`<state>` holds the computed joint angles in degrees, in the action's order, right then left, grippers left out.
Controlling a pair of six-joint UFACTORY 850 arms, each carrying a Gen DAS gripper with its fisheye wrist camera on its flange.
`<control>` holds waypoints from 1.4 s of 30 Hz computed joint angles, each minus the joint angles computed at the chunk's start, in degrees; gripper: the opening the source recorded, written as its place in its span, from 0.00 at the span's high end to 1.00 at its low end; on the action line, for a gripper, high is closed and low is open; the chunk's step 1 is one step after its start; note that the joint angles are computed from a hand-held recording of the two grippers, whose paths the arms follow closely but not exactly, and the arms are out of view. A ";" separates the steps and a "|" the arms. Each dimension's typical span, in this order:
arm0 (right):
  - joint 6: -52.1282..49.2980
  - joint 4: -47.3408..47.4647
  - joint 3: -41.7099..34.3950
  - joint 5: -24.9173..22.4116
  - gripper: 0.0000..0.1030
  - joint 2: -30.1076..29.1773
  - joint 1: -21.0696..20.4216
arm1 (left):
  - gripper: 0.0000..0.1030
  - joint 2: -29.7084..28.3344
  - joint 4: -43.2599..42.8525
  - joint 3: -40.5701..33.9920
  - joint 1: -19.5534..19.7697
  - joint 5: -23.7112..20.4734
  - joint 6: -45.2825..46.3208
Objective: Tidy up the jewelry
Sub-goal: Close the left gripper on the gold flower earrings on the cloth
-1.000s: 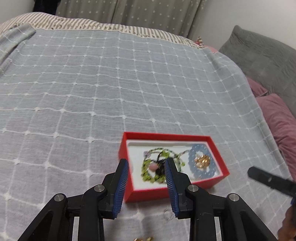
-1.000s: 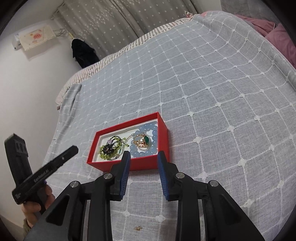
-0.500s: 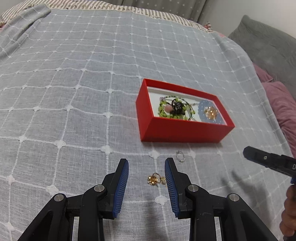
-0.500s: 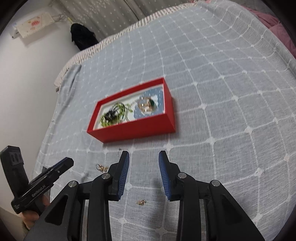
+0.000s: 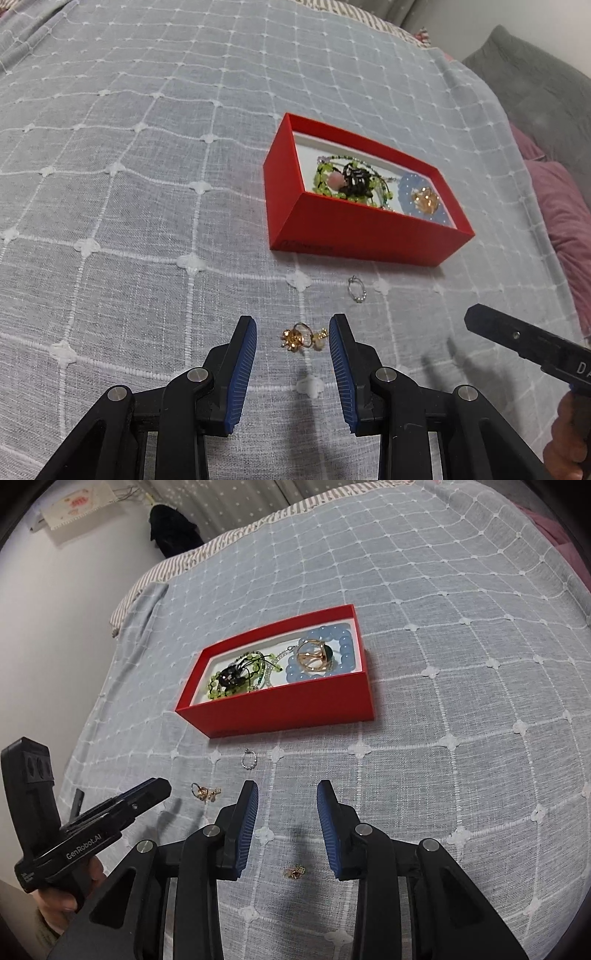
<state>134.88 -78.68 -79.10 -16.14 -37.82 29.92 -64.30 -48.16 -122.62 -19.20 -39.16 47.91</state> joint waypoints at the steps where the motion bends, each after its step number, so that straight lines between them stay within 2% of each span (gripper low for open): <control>1: -0.45 0.40 -0.17 -0.07 0.66 -0.15 0.02 | 0.66 -0.38 0.31 -0.59 -0.02 -0.39 -0.38; 10: -1.80 2.19 -0.80 0.33 0.66 -0.90 -0.12 | 0.66 -1.84 1.29 -2.31 -0.59 -1.56 -2.51; 15: -3.42 3.37 -1.60 0.46 0.66 -1.54 -0.01 | 0.66 -4.91 1.10 -7.23 -0.27 -5.48 -6.51; 17: -4.07 3.87 -1.88 0.53 0.66 -1.76 0.01 | 0.67 -5.51 1.84 -8.15 -0.34 -5.79 -7.75; 24: -5.30 4.93 -2.37 0.63 0.66 -2.13 0.03 | 0.80 -6.24 3.94 -9.25 -0.83 -5.95 -9.75; 42: -7.12 6.36 -2.80 0.84 0.66 -2.55 -0.08 | 0.96 -7.79 7.95 -11.88 -1.18 -5.72 -13.18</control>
